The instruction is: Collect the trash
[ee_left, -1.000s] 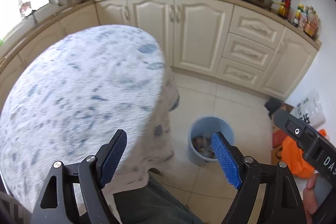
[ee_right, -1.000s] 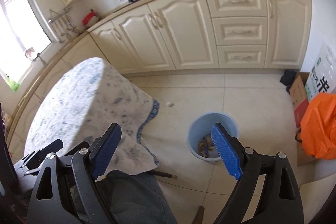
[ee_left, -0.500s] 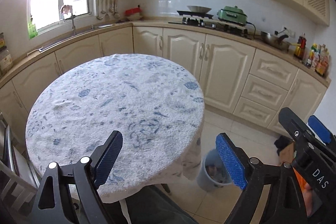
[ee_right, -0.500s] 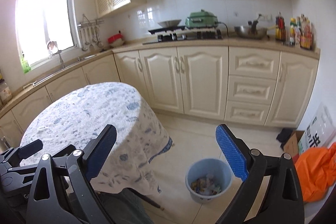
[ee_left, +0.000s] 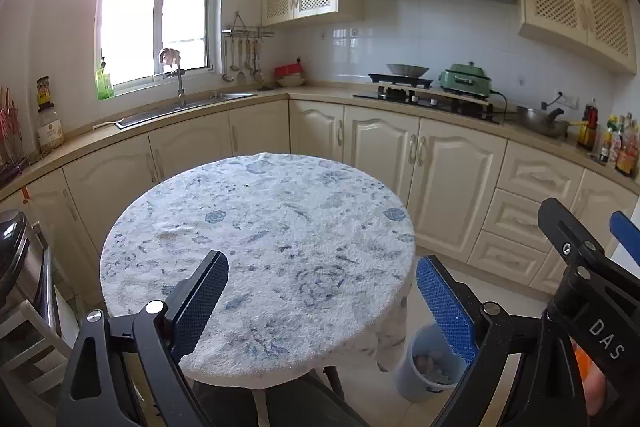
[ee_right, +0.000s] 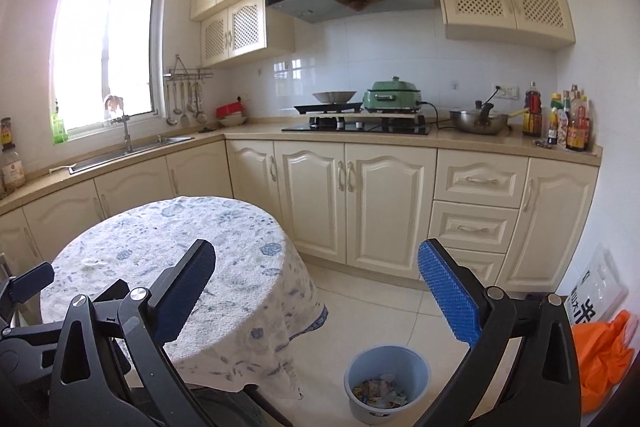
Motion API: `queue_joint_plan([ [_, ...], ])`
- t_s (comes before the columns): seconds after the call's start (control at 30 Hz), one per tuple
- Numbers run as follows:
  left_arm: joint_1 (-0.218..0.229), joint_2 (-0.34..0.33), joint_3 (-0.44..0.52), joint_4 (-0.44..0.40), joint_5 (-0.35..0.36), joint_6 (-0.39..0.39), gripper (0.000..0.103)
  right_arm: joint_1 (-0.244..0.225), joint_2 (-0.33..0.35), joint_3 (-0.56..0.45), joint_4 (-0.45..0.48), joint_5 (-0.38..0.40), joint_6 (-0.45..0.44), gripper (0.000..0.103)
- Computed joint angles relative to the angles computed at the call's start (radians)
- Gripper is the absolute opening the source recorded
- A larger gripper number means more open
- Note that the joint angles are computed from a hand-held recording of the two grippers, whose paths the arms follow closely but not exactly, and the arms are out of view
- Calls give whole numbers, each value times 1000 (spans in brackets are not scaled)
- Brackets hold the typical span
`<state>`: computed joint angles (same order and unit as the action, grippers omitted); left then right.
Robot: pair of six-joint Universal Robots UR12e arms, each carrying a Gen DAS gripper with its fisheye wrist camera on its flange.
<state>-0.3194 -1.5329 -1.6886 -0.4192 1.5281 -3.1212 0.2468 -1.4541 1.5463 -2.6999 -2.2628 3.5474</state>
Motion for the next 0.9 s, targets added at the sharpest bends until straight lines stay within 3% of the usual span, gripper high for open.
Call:
queue_joint_plan([
  [0.17,4,10,-10,-7,-2,3,93,11,-3,-12,56,-25,23,103],
  [0.63,20,8,-7,42,0,-21,98,31,-21,8,55,-100,37,103],
  [0.9,27,18,-33,70,-16,-21,101,32,-28,13,71,-93,50,103],
])
